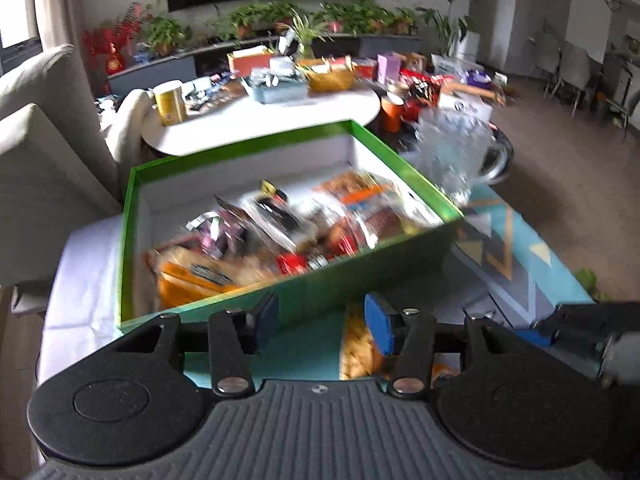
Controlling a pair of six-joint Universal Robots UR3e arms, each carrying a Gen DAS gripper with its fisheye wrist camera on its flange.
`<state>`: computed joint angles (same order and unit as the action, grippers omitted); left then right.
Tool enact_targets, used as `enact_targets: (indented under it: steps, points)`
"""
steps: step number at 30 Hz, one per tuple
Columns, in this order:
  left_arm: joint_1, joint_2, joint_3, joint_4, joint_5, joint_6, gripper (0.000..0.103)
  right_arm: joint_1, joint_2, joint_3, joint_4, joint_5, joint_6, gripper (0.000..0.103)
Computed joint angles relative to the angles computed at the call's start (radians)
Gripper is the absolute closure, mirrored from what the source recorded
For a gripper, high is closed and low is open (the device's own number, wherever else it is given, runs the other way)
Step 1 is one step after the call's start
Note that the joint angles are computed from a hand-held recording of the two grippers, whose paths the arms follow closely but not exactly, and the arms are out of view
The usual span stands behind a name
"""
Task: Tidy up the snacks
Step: 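Grasp brown-white snack bag with left tool while right grasps orange jelly cup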
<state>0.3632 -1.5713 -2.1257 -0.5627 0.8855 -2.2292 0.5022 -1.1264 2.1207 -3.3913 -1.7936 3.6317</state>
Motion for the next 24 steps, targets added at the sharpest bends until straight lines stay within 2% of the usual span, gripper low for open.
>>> enact_targets:
  steps: [5, 11, 14, 17, 18, 24]
  points:
    - [-0.048, -0.038, -0.023, 0.008, 0.037, -0.017, 0.057, 0.040, 0.061, -0.017, -0.016, -0.037, 0.053, 0.048]
    - [-0.132, -0.125, -0.081, 0.232, 0.120, -0.065, 0.057, 0.050, 0.073, -0.017, -0.035, -0.068, 0.064, 0.049]
    - [-0.148, -0.155, -0.067, 0.241, 0.125, -0.085, 0.057, 0.056, 0.076, -0.008, -0.050, -0.082, 0.054, 0.050]
    - [-0.159, -0.153, -0.072, 0.241, 0.119, -0.078, 0.057, 0.064, 0.079, 0.000, -0.059, -0.097, 0.041, 0.058]
    - [-0.163, -0.152, -0.074, 0.239, 0.117, -0.064, 0.057, 0.067, 0.080, 0.001, -0.058, -0.104, 0.032, 0.066]
    - [-0.192, -0.188, -0.100, 0.336, 0.149, -0.065, 0.047, 0.069, 0.081, 0.012, -0.071, -0.117, 0.026, 0.067]
